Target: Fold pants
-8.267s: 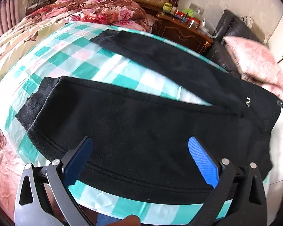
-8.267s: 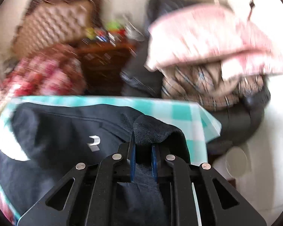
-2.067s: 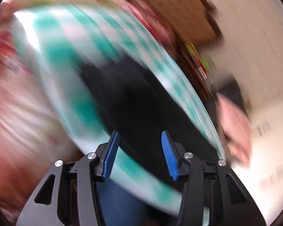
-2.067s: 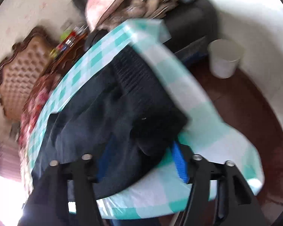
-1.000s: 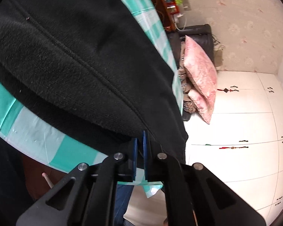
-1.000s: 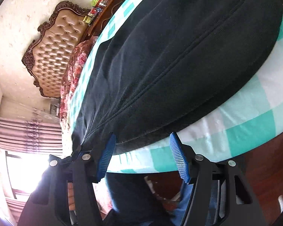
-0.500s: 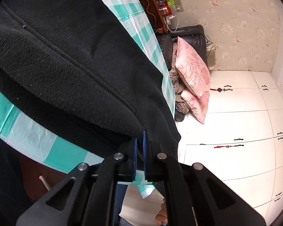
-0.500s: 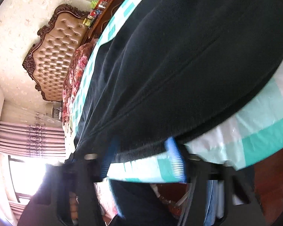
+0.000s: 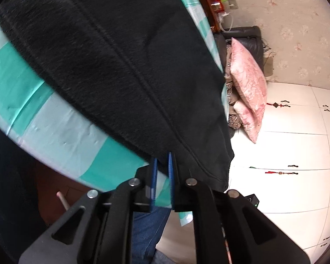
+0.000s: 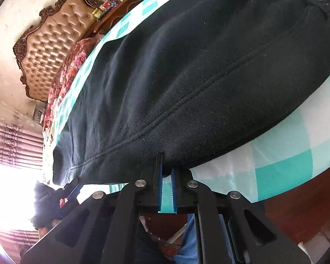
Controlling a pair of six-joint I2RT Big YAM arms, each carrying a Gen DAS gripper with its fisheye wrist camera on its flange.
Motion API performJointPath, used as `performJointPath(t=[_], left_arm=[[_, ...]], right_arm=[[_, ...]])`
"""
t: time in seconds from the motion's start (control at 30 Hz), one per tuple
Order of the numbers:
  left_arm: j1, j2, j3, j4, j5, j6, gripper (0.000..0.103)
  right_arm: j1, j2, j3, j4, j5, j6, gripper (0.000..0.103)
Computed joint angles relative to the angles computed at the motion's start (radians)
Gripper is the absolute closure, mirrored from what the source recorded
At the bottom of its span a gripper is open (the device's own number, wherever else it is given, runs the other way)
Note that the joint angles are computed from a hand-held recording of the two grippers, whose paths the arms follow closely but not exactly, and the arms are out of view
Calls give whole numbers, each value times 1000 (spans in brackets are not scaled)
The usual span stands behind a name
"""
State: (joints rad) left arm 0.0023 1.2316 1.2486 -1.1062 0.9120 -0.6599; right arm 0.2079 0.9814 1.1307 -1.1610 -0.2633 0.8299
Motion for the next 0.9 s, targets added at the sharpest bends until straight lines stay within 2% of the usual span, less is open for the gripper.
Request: performJointPath(t=[0.03, 0.07, 0.13, 0.2, 0.23, 0.27, 0.33, 0.37, 0.4, 0.47, 0.5, 0.53, 0.57, 0.63, 0.67, 0.7, 0.73, 0.8, 0.87, 0.9], left_arm=[[8, -3, 3, -17, 8, 19, 76], [18, -10, 5, -30, 14, 48, 70], [41, -26, 27, -68, 9, 153, 66], [60, -48, 56, -84, -41, 243, 61], [61, -57, 70, -82, -81, 280, 58], [56, -65, 85, -73, -135, 321, 58], [5, -82, 108, -13, -335, 388, 57], [-20, -89, 107, 20, -400, 413, 54], [-66, -99, 98, 75, -492, 474, 51], [-141, -105, 86, 132, -610, 608, 43], [-181, -102, 77, 145, -672, 694, 43], [-205, -97, 73, 145, -701, 739, 43], [-217, -92, 71, 143, -717, 754, 43], [-230, -78, 66, 120, -801, 766, 43], [-231, -67, 67, 104, -863, 778, 43], [-227, -57, 73, 96, -887, 779, 43], [-220, -49, 83, 87, -896, 780, 45], [-189, -23, 116, 82, -872, 774, 56], [-178, 0, 148, 104, -868, 768, 63], [-165, 23, 171, 114, -842, 776, 67]], right_arm=[[2, 3, 3, -9, 1, -3, 95], [6, 5, 11, -26, 8, -17, 94], [11, 4, 32, -59, 5, -46, 89], [14, -19, 46, -85, 15, -102, 83], [21, -28, 66, -108, 51, -143, 83], [21, -30, 82, -120, 87, -175, 80], [8, -31, 116, -118, 204, -239, 58], [-8, -27, 132, -93, 330, -294, 43], [-18, -21, 136, -70, 423, -339, 43], [-53, 15, 149, -57, 606, -420, 43], [-79, 21, 137, -30, 651, -457, 43], [-101, 24, 124, -9, 667, -481, 43], [-136, 48, 113, -32, 705, -500, 44], [-172, 67, 84, -57, 732, -501, 43], [-192, 45, 43, -13, 720, -530, 42], [-193, 24, 20, 19, 726, -561, 42], [-185, 26, 27, 8, 738, -573, 42], [-174, 38, 68, -36, 754, -545, 43], [-165, 40, 104, 7, 685, -499, 41], [-163, 55, 125, 28, 657, -498, 41]])
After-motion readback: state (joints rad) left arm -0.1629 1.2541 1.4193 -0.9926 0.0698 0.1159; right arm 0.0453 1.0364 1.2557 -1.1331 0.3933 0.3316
